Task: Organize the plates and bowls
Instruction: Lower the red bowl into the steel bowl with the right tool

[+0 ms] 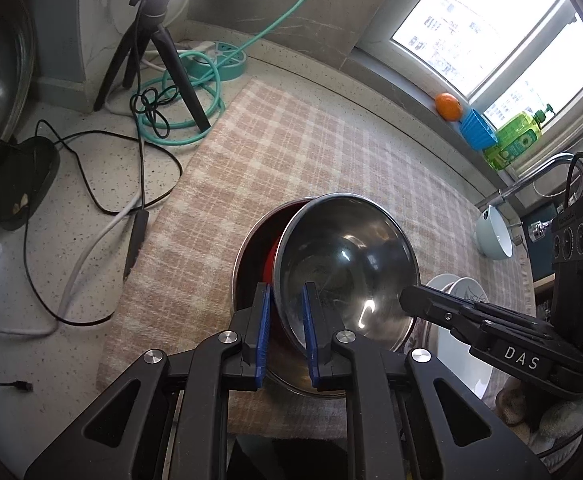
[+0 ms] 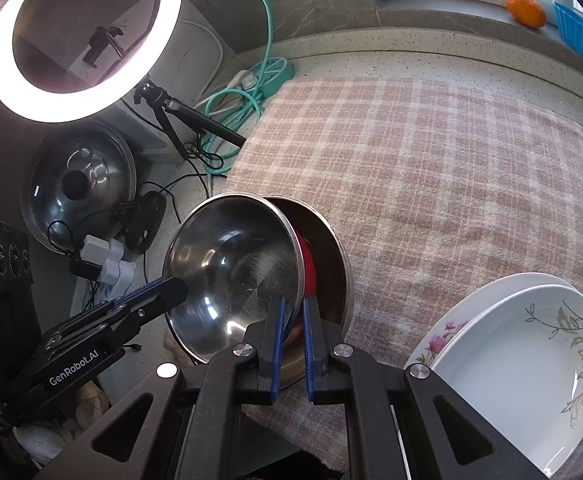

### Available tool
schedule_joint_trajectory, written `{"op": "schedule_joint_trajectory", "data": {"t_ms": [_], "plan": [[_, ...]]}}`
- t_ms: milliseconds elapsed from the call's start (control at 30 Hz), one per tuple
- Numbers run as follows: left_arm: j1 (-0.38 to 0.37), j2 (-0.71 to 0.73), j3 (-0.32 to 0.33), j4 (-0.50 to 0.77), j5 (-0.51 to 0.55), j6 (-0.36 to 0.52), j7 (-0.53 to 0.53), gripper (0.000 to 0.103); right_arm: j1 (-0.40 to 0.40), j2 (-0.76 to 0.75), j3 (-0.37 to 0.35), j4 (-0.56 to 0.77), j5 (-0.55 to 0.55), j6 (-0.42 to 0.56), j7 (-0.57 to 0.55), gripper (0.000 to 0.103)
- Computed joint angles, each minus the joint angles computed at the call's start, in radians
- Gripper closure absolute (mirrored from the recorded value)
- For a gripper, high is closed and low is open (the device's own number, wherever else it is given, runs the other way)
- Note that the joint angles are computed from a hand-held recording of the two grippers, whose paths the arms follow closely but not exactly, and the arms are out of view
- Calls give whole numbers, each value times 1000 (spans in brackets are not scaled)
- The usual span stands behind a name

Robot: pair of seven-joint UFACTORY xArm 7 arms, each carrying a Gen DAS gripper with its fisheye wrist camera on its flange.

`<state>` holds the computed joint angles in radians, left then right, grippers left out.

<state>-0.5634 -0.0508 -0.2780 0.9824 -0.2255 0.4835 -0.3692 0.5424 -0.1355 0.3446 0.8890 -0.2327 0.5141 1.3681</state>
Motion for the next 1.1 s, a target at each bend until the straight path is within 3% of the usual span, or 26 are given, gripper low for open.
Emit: {"op": "schedule_joint_trajectory", "data": {"t_ms": [1100], "plan": [[-1, 48, -4, 16, 72, 18, -38, 89, 29, 60, -18, 43, -27, 71, -10, 92]]}}
